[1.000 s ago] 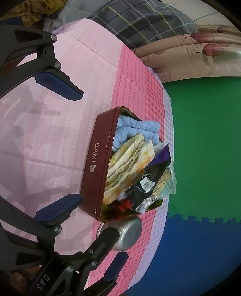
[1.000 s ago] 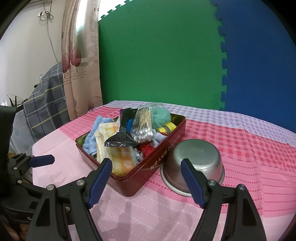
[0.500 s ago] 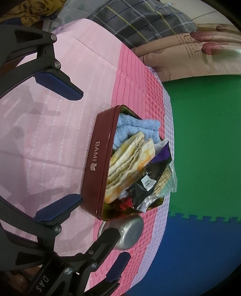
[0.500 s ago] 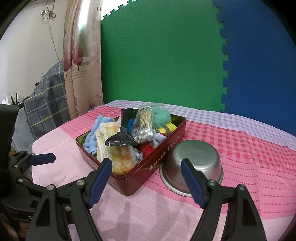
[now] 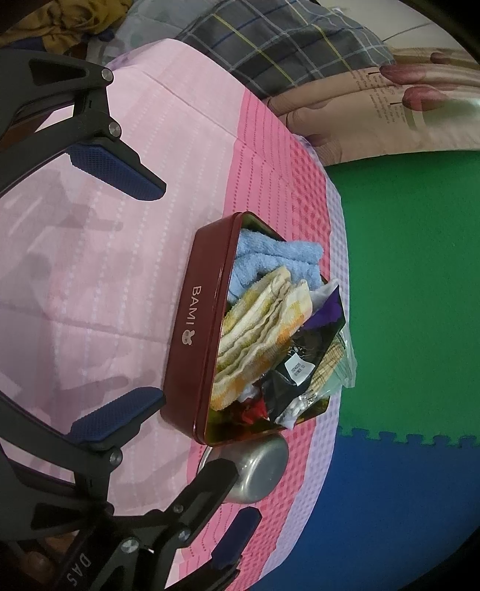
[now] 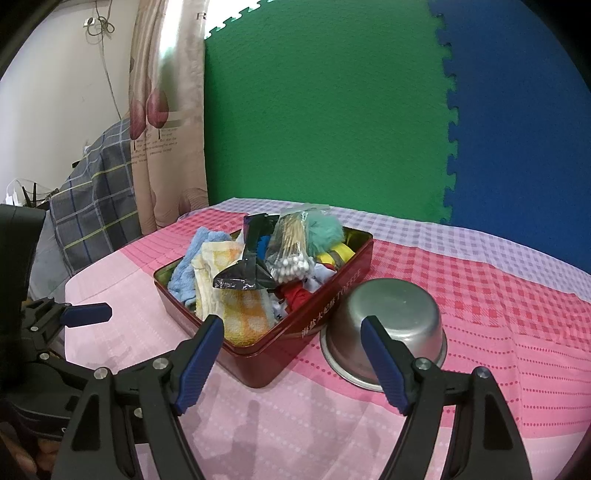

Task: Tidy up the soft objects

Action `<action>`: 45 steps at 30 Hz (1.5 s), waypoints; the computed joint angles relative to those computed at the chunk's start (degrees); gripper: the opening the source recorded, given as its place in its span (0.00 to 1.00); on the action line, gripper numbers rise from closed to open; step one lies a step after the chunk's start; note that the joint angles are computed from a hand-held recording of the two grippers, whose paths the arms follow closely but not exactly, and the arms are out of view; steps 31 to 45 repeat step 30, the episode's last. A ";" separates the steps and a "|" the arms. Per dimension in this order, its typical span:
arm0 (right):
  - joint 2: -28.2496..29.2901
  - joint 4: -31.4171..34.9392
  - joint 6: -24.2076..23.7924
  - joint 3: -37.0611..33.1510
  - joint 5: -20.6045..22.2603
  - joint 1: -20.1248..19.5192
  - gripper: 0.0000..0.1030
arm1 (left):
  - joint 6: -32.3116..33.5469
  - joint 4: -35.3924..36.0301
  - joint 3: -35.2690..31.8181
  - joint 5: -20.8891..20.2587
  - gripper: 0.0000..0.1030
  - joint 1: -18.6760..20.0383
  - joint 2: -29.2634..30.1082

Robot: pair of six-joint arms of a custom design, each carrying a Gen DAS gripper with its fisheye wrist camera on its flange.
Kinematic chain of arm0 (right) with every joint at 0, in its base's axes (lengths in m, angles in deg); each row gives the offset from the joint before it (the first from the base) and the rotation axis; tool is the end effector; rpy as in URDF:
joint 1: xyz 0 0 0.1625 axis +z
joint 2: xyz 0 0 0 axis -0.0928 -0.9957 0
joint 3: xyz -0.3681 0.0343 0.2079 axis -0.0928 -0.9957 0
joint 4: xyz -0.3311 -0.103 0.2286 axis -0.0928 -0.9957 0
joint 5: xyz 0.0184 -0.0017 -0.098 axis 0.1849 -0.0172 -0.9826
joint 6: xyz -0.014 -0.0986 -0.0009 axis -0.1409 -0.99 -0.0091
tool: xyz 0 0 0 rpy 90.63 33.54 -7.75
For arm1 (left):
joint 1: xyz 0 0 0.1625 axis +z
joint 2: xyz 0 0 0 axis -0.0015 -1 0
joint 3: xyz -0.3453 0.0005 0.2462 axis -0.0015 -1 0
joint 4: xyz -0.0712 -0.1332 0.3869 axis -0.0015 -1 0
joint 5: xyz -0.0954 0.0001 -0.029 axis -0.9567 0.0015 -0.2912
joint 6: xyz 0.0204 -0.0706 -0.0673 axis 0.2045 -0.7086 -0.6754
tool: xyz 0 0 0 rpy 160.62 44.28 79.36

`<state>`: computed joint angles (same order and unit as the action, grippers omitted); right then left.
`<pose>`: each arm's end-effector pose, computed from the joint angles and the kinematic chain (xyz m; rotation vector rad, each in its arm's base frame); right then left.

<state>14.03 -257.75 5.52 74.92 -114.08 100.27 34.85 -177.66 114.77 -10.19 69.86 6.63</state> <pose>0.1629 -0.7555 0.0166 0.5476 -2.1023 1.2761 -0.0957 -0.8104 0.1050 0.7733 2.2594 -0.7787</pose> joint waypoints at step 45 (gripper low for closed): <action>-12.04 0.71 9.02 12.65 -0.59 -4.04 0.76 | -2.21 0.82 2.12 1.69 0.98 -1.08 -2.30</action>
